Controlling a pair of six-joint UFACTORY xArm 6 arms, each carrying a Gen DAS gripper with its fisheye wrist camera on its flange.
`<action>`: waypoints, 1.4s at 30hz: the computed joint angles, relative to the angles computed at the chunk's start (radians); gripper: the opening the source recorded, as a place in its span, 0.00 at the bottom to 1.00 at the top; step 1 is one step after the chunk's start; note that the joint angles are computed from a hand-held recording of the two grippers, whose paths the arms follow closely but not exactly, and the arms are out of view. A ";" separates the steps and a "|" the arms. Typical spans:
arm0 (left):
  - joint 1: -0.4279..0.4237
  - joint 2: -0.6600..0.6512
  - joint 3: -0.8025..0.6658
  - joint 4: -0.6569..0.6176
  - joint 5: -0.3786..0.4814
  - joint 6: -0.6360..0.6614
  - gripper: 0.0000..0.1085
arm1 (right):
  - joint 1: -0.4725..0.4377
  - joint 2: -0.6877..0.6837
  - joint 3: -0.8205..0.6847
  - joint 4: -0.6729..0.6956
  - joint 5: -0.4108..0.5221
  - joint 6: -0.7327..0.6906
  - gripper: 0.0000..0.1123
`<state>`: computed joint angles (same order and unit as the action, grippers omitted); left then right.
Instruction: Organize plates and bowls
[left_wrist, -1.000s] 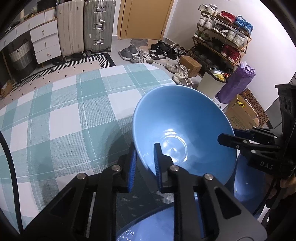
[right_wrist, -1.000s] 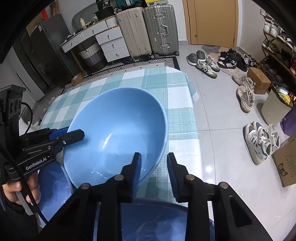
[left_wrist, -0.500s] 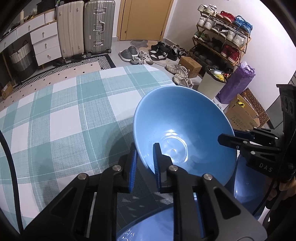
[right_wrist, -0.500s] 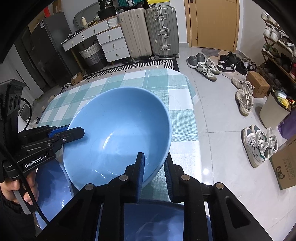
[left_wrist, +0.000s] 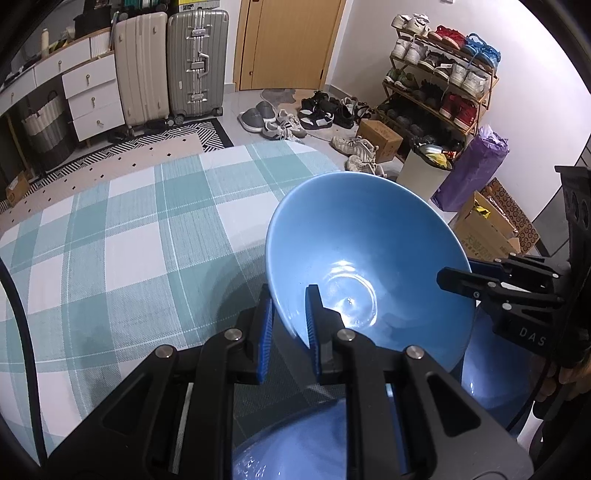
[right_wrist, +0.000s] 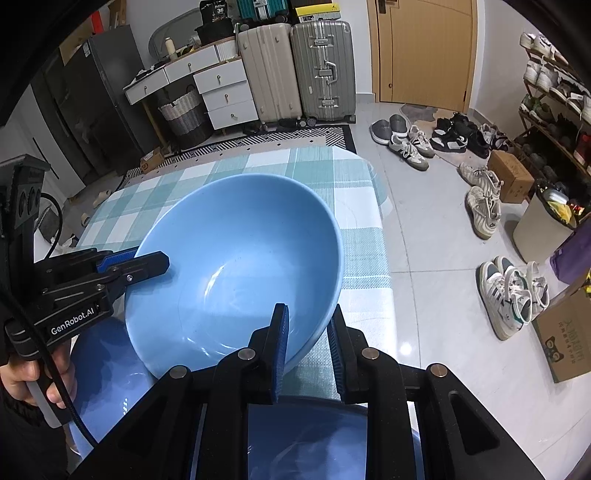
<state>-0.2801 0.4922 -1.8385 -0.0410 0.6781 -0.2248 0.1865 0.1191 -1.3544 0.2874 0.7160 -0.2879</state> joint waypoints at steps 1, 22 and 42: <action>-0.001 -0.001 0.000 0.003 -0.003 -0.001 0.13 | 0.000 -0.001 -0.001 -0.001 0.000 0.000 0.19; -0.023 -0.177 0.143 0.072 -0.073 -0.051 0.13 | 0.013 -0.151 0.065 -0.042 -0.020 0.024 0.19; -0.077 -0.438 0.315 0.186 -0.057 -0.160 0.13 | 0.041 -0.334 0.140 -0.061 0.008 0.050 0.19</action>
<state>-0.3568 0.0542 -1.5233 0.1447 0.6209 -0.3846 0.2271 -0.2146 -1.2148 0.2267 0.7240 -0.2375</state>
